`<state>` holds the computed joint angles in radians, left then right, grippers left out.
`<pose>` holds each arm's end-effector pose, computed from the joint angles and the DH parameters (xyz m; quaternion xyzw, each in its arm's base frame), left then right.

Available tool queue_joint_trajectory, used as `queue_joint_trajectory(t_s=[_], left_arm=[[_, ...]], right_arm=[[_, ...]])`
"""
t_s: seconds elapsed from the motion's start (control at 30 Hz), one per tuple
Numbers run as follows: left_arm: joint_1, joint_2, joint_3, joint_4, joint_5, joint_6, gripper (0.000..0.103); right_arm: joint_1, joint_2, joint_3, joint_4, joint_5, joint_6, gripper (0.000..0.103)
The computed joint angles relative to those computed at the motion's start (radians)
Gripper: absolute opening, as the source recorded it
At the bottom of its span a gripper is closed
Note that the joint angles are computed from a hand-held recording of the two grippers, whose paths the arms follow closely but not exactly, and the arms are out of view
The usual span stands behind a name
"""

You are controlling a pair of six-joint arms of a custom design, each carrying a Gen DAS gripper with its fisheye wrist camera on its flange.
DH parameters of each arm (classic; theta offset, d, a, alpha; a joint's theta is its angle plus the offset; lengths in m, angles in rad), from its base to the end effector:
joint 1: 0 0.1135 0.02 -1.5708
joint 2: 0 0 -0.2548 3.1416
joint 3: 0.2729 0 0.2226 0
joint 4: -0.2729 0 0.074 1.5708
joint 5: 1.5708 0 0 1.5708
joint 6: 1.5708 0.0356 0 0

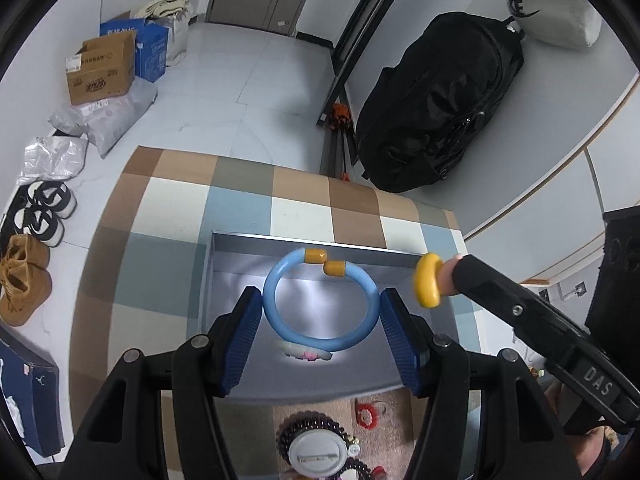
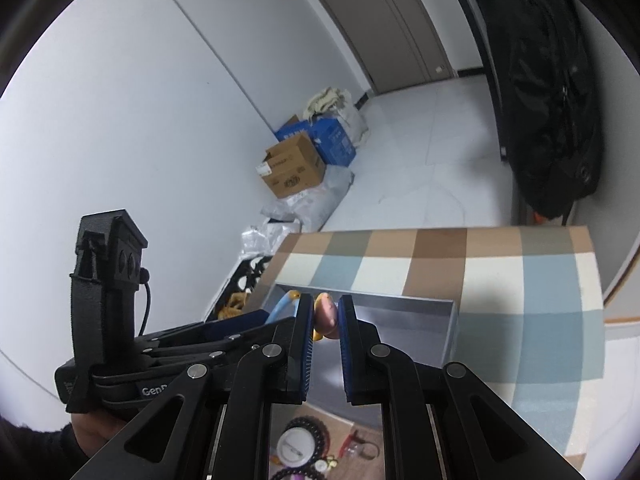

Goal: Organize jewelry
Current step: 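Carry bangle and duck into the grey box and open both tools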

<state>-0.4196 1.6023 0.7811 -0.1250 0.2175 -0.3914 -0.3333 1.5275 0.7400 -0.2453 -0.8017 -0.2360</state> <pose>0.2540 -0.1217 0.1639 0.0467 0.9454 -0.2154 0.2399 0.2478 -0.0587 0.1737 -0.0604 0.8916 0.2923 0.3405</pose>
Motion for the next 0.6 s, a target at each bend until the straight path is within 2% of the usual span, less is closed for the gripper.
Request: queue_joint_trajectory(t_s=[0.3, 0.4, 0.47, 0.5, 0.57, 0.6], left_arm=[[-0.006, 0.08, 0.042, 0.023, 0.034, -0.004, 0.056], [0.015, 0.1, 0.058, 0.024, 0.093, -0.016, 0.056], [0.022, 0.103, 0.058, 0.035, 0.099, -0.032, 0.061], [0.026, 0.102, 0.057, 0.036, 0.11, -0.033, 0.068], [0.027, 0.087, 0.047, 0.046, 0.104, -0.04, 0.073], [0.026, 0.081, 0.039, 0.058, 0.101, -0.043, 0.077]], right_arm=[[0.018, 0.129, 0.035, 0.052, 0.022, 0.03, 0.011], [0.023, 0.141, 0.04, 0.062, 0.025, 0.031, 0.011], [0.023, 0.147, 0.038, 0.078, 0.024, 0.044, 0.012], [0.019, 0.146, 0.035, 0.088, 0.022, 0.046, 0.015], [0.01, 0.147, 0.042, 0.082, 0.028, 0.049, 0.015], [-0.003, 0.153, 0.053, 0.065, 0.006, 0.046, 0.019]])
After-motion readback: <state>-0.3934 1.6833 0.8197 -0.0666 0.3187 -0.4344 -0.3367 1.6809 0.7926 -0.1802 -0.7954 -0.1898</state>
